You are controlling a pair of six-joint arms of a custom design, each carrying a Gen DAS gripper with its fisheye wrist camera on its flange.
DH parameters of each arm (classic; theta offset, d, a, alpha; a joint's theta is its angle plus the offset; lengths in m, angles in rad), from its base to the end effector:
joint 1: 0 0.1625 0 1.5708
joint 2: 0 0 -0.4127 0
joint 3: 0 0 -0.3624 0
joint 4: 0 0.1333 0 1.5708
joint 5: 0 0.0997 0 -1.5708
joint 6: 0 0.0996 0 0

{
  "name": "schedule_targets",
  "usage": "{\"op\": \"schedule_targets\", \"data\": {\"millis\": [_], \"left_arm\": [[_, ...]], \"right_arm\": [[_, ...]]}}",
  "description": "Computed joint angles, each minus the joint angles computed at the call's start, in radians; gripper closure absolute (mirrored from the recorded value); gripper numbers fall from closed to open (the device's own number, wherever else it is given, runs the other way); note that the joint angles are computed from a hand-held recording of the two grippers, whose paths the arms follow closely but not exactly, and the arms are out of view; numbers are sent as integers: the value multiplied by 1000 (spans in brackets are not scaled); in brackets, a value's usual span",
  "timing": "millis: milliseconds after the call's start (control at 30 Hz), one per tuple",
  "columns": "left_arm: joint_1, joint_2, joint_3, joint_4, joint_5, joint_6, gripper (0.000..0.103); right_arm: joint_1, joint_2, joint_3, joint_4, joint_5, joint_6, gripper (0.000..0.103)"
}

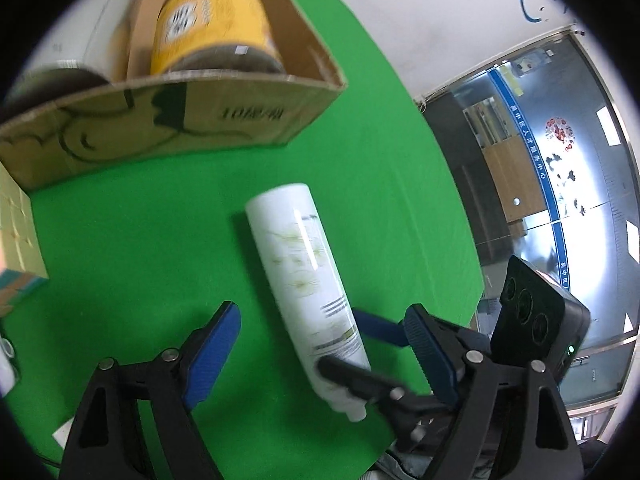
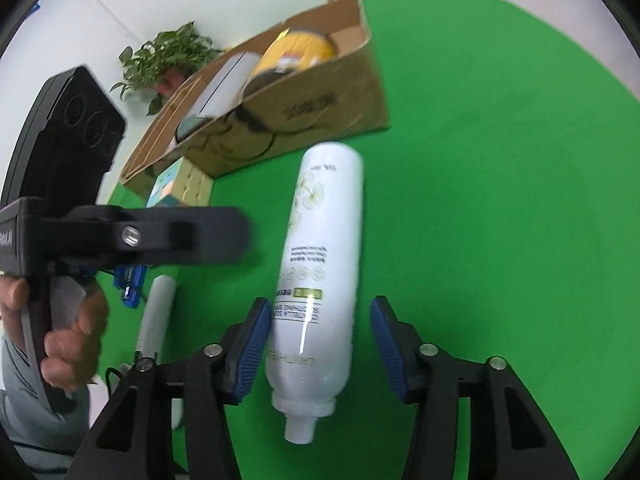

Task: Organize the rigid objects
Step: 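Grasp the white lotion bottle with the right tool while the left tool grips it, then lift the white bottle with both tools and lower it into the box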

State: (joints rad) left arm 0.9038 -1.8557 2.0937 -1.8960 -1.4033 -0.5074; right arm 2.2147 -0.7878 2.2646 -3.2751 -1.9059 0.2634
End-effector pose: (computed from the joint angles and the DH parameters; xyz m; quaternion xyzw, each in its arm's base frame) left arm -0.0951 -0.3631 0.3840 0.0757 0.9927 -0.0825 0.0455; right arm 0.3466 -0.2943 0.0251 0.1667 -0.9655 0.1732 0.0999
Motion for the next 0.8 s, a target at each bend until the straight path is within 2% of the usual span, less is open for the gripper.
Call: {"op": "schedule_targets", "data": {"millis": [67, 133, 233, 433, 533, 633, 800], "left_arm": [[5, 8, -4, 23, 4, -14, 35], [19, 6, -4, 34, -4, -20, 44], [22, 0, 1, 52, 0, -33, 56], [-7, -32, 27, 24, 26, -50, 57], [-30, -36, 12, 9, 52, -39, 58], [-93, -39, -23, -4, 114, -32, 58], [-133, 16, -136, -11, 203, 55, 60]], "right_arm": [[21, 27, -21, 16, -14, 10, 59], [40, 46, -48, 44, -32, 23, 59], [46, 62, -68, 62, -18, 45, 60], [52, 66, -79, 63, -37, 50, 61], [72, 40, -68, 42, -66, 26, 61], [93, 21, -97, 30, -87, 0, 61], [134, -14, -196, 60, -165, -103, 61]]}}
